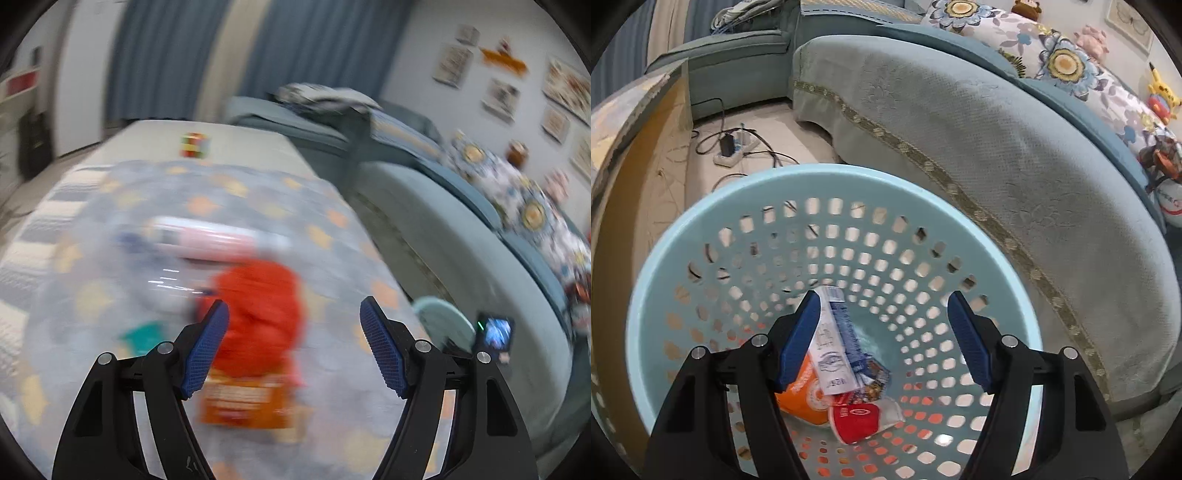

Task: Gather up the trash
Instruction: 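Move both tools back over the table toward the red plastic bag, then grasp the teal sponge packet with the left tool while the right tool grasps the red plastic bag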

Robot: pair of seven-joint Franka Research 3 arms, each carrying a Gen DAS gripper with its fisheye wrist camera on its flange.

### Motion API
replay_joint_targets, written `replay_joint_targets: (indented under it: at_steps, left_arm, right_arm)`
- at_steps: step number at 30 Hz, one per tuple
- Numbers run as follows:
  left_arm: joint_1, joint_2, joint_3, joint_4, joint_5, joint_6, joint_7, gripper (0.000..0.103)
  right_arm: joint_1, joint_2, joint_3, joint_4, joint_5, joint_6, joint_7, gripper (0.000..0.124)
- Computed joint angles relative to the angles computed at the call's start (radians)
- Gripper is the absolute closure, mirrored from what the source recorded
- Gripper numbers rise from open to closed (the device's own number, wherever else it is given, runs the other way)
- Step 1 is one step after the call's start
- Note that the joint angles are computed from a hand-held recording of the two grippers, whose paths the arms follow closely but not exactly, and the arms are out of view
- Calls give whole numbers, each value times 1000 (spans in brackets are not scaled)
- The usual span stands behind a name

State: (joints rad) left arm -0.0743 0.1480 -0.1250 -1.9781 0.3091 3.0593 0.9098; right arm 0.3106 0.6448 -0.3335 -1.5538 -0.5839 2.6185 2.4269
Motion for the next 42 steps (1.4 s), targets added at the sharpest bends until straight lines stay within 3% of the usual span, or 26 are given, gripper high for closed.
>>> replay_joint_targets:
  at_steps: [2, 6, 11, 13, 15, 16, 20, 22, 24, 27, 29, 34, 39, 42]
  left_arm:
    - [8, -44, 40, -48, 26, 13, -62, 31]
    - [60, -92, 44, -113, -13, 26, -90, 31]
    - [102, -110, 8, -150, -206, 7, 64, 30]
    - [115, -103, -15, -151, -352, -19, 196, 30]
    - [113, -93, -17, -148, -395, -41, 230, 30]
    - [108, -82, -12, -140, -386, -57, 218, 30]
    - [93, -50, 10, -126, -290, -79, 134, 31]
    - [89, -36, 14, -113, -253, -96, 108, 31]
    - [82, -23, 22, -97, -202, -115, 81, 31]
    - [89, -12, 14, -93, -186, -109, 83, 31]
    - [83, -4, 20, -85, -155, -120, 60, 31]
    - [90, 15, 11, -83, -148, -108, 61, 31]
    - [103, 45, -5, -72, -177, -87, 88, 37]
    - [85, 49, 16, -70, -136, -79, 54, 41]
  right_arm:
    - [-3, -42, 2, -63, 4, 18, 8, 56]
    - [14, -128, -14, -185, -49, 31, 43, 56]
    - [-65, -238, 45, -313, -9, 105, 2, 56]
    - [-46, -292, 22, -343, -56, 118, 58, 56]
    - [-44, -352, 25, -361, -104, 134, 107, 56]
    - [-56, -391, 50, -363, -95, 149, 93, 55]
    - [-87, -455, 155, -339, -53, 217, 11, 30]
    - [-94, -457, 224, -317, 39, 265, -106, 30]
    - [-115, -429, 317, -272, 232, 281, -304, 30]
    - [-157, -341, 489, -141, 514, 225, -613, 30]
    - [-137, -286, 525, -60, 573, 180, -693, 30]
    - [-57, -137, 543, 159, 655, 15, -792, 30]
    - [29, -26, 481, 307, 670, -89, -824, 30]
    - [66, 42, 449, 403, 696, -145, -847, 31]
